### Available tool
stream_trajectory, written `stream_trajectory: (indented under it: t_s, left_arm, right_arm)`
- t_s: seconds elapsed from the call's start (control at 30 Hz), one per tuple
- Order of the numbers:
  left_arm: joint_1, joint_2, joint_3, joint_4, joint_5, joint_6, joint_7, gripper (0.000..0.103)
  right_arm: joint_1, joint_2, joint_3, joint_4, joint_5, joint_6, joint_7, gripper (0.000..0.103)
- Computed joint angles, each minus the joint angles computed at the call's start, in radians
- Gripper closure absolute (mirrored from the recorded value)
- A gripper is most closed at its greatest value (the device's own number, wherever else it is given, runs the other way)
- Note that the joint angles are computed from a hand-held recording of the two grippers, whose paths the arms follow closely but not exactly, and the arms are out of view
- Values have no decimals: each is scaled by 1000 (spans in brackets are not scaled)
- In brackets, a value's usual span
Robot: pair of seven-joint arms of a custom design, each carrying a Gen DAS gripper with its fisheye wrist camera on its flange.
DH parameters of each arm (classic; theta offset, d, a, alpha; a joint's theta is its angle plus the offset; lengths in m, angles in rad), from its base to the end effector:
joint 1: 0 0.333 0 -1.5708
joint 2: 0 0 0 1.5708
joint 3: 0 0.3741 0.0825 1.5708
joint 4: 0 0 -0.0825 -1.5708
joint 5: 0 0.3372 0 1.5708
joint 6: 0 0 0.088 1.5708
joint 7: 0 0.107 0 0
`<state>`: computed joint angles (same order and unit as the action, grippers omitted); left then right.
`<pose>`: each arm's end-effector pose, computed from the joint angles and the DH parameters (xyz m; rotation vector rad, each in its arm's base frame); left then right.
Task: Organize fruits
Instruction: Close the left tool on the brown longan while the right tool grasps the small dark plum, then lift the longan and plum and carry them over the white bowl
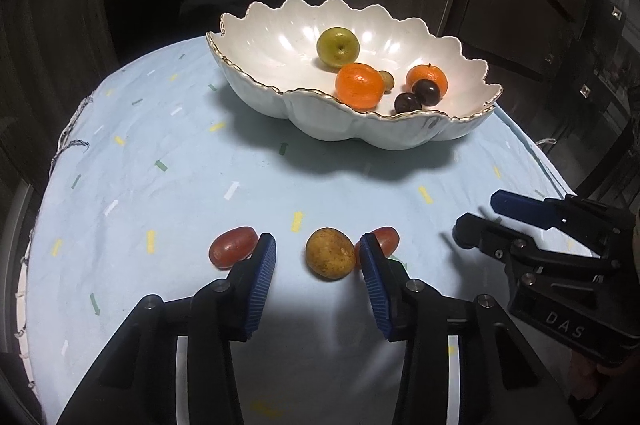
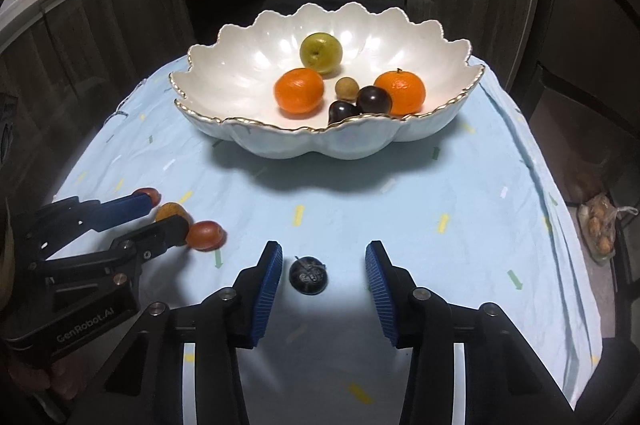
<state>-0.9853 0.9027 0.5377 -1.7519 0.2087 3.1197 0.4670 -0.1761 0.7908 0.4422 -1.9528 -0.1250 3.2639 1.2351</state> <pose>0.5862 -0.4007 0.2375 -1.9937 1.7172 -0.7161 0.6522 0.1353 0.2507 -2.1881 1.2712 -0.3575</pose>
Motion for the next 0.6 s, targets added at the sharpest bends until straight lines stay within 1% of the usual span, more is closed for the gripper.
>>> stream_trajectory:
  t_s: [0.07, 0.1, 0.13, 0.2, 0.23, 0.3, 0.6]
  left_arm:
    - [8, -2, -9, -3, -5, 15, 1, 63]
    - [13, -2, -15, -4, -10, 23, 3, 63]
    - [14, -1, -17, -4, -16, 27, 7, 64]
    - [16, -1, -21, -7, -27, 37, 19, 70]
    - [18, -1, -24, -8, -34, 41, 26, 74]
    - [22, -1, -31, -10, -49, 52, 42, 77]
    - [3, 1, -18, -13, -106, 46, 86, 77]
  right_arm:
    - [1, 2, 1, 4, -1, -10, -1, 59]
    - [0, 3, 2, 5, 0, -15, -3, 63]
    - [-3, 6, 7, 9, 1, -25, -6, 65]
    - [-4, 8, 12, 13, 8, -36, -12, 71]
    - [-9, 11, 19, 16, 11, -48, -17, 75]
    - [-22, 17, 39, 21, 21, -66, -32, 80]
    - [-19, 15, 45, 19, 60, -61, -71, 81]
